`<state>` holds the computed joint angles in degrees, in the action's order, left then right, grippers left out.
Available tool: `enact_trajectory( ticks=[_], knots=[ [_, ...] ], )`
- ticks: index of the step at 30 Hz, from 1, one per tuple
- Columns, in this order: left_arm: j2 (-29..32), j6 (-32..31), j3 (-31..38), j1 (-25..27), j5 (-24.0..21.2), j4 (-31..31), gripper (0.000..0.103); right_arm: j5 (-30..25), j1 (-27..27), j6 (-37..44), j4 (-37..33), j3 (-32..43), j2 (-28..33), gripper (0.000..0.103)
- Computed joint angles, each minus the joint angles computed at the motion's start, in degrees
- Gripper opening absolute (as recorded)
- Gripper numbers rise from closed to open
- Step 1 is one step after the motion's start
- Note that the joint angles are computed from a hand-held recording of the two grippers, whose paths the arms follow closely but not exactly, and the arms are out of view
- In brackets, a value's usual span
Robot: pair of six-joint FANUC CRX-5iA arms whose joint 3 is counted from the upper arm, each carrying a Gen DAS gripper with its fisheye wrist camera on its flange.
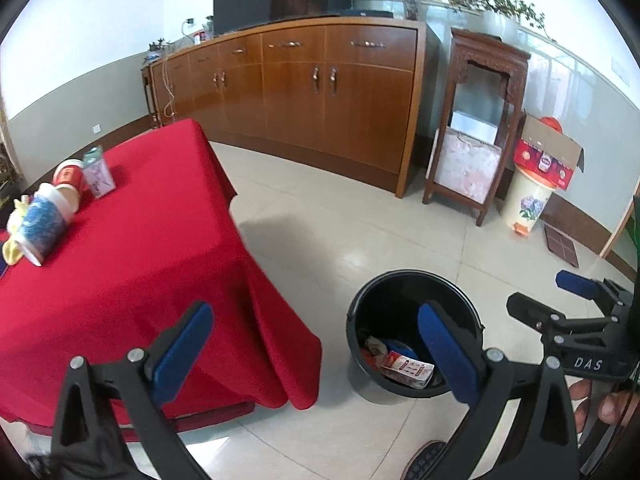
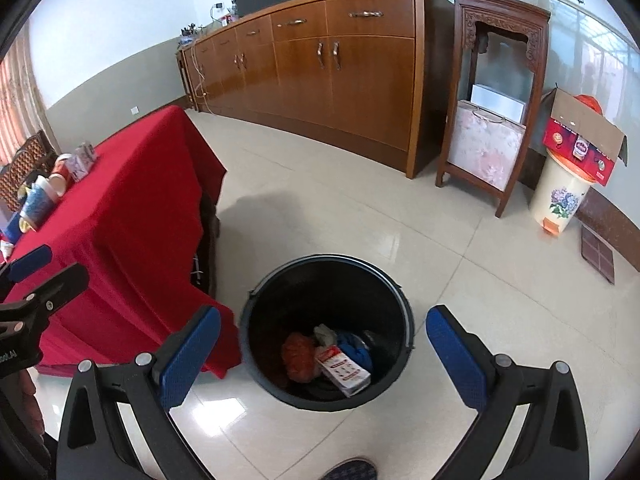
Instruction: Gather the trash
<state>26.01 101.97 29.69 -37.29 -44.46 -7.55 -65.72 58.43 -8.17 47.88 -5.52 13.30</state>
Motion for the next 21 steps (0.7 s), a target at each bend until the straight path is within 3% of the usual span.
enact_trajectory(
  ticks=[13, 21],
  knots=[
    [-11.0, 5.2, -12.0, 5.3, 6.2, -1.7, 0.103, -0.1, 2.8, 3.7, 6.2, 11.5, 5.7, 0.103],
    [-16.3, 13.1, -15.2, 8.0, 5.4, -9.0, 0.103, 0.2, 3.7, 10.3, 6.8, 22.8, 12.3, 0.103]
  ],
)
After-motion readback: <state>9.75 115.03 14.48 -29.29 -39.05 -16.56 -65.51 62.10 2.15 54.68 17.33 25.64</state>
